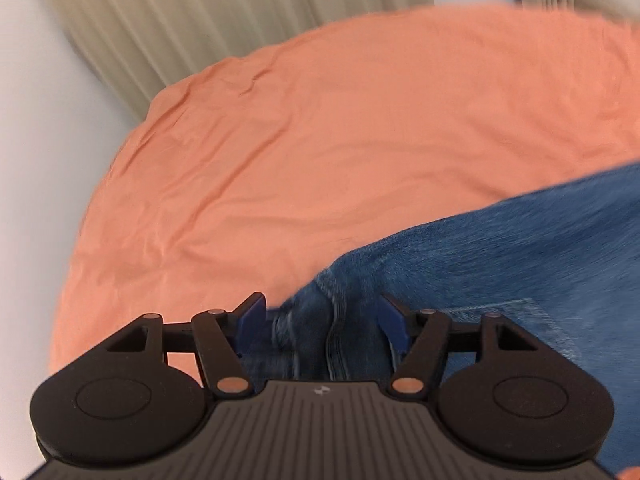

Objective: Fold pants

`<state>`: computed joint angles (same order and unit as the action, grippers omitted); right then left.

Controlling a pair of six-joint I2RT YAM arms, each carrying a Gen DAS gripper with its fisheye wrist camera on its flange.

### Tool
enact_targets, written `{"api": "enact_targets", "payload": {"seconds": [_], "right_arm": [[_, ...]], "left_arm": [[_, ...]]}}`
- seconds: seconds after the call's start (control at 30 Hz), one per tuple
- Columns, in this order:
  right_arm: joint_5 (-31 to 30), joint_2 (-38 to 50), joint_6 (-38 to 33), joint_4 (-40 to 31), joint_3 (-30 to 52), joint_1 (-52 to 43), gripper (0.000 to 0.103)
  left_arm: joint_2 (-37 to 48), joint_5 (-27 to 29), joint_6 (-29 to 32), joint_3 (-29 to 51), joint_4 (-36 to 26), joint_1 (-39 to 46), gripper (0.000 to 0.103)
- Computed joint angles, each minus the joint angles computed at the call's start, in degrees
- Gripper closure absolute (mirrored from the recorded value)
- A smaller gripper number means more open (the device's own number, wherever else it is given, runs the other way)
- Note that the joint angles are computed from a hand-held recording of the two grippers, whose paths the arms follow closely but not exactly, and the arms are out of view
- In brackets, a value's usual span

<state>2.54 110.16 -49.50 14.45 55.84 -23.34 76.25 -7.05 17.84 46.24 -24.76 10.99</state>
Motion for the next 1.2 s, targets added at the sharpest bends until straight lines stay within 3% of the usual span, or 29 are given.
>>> {"api": "enact_targets", "payload": {"seconds": [0.13, 0.23, 0.4, 0.53, 0.7, 0.77, 0.87, 0.93, 1.03, 1.2], "right_arm": [[-9.25, -10.64, 7.26, -9.69, -8.43, -2.59, 0.04], [-15.25, -17.81, 10.91, -13.97, -15.87, -4.06, 0.045], [-21.25, -29.72, 14.37, -17.71, -28.74, -3.39, 0.045], [-23.15, -37.71, 19.22, -20.32, -35.41, -0.75, 0.045], [-20.97, -47.14, 25.09, -25.0, -39.01, 4.39, 0.044], [-19.63, -49.25, 25.04, -27.44, -38.89, 5.27, 0.044], [-17.77, -50.5, 23.2, -29.94, -37.78, 4.55, 0.044], [-16.98, -50.32, 21.58, -30.59, -36.99, 2.81, 0.044], [-18.15, -47.97, 18.35, -30.91, -34.93, -2.28, 0.044], [-20.55, -43.41, 14.51, -29.07, -31.8, -12.35, 0.045]], "left_arm": [[-10.13, 10.0, -2.01, -2.82, -7.75, 10.43, 0.028], [-15.79, 18.7, -2.99, -6.16, -12.28, 22.91, 0.03], [-10.8, 36.78, 0.61, -10.05, -15.59, 48.28, 0.032], [1.63, 47.43, -1.07, -12.46, -10.11, 58.65, 0.032], [12.03, 56.24, -10.79, -15.78, 3.89, 59.24, 0.034], [12.66, 56.23, -14.4, -15.99, 7.06, 58.18, 0.051], [6.9, 50.87, -16.37, -15.5, 7.51, 53.72, 0.081], [0.47, 49.48, -12.96, -13.34, 3.05, 52.16, 0.086], [-8.22, 44.24, -9.69, -12.73, 1.95, 47.33, 0.086], [2.5, 27.86, -11.88, -12.75, 8.93, 37.72, 0.086]]}}
